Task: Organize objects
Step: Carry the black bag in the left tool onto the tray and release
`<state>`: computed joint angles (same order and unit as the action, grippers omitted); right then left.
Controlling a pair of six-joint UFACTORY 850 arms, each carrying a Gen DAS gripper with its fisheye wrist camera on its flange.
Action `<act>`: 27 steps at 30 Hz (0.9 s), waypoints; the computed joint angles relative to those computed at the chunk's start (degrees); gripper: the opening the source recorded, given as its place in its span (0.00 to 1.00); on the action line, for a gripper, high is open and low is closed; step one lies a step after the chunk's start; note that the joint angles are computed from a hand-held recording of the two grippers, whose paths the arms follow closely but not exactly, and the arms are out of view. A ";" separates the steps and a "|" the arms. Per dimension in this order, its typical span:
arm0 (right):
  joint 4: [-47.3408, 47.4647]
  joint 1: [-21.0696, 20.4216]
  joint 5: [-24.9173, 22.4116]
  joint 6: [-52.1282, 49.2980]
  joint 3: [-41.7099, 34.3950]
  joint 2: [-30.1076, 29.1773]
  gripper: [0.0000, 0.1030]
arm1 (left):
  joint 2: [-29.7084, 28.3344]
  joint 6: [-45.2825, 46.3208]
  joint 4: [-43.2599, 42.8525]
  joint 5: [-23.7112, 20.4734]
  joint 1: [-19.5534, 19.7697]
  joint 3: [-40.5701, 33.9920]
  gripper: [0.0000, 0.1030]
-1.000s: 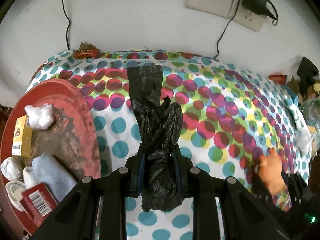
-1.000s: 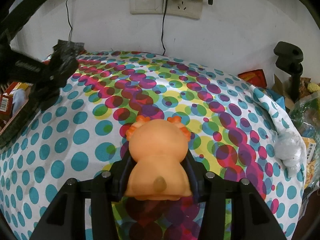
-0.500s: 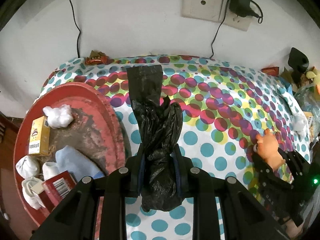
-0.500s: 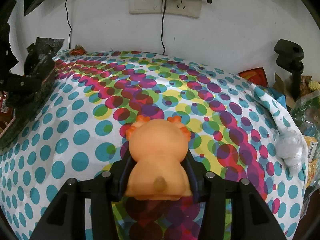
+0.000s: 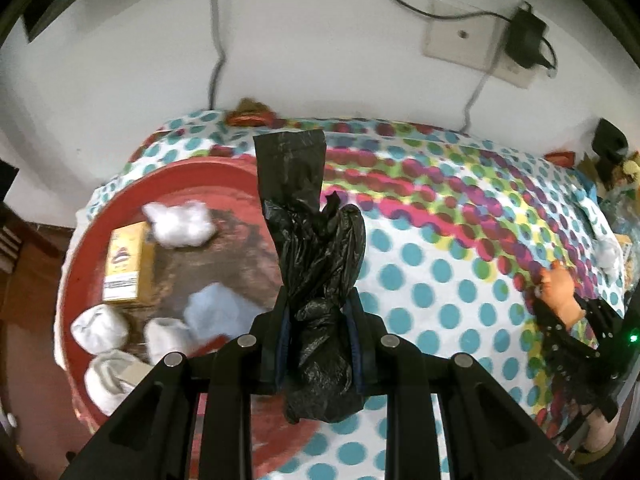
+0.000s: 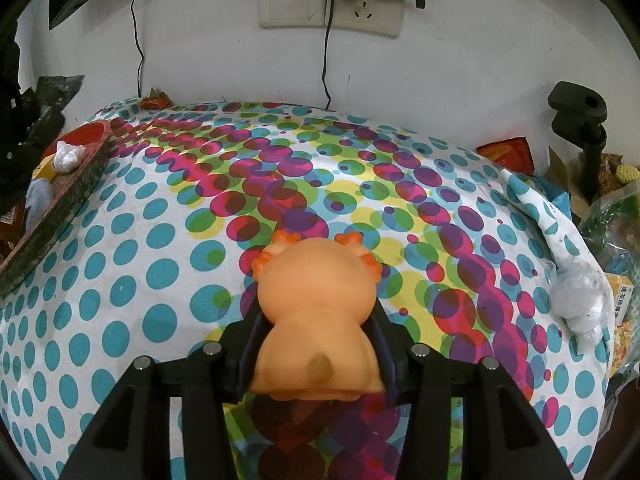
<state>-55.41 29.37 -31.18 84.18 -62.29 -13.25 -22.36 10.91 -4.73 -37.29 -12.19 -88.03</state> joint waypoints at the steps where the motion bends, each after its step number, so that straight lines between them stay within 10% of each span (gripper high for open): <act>1: 0.01 -0.02 0.07 0.04 0.02 0.01 0.48 | -0.12 0.22 -0.14 -0.33 0.66 -0.31 0.22; 27: -0.26 0.31 -0.64 0.29 -0.29 -0.34 0.48 | -4.26 -2.11 1.64 -2.40 12.37 -4.70 0.22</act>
<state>-55.67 29.67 -31.82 84.47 -62.59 -13.59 -26.62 8.80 -3.09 -39.69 0.17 -92.73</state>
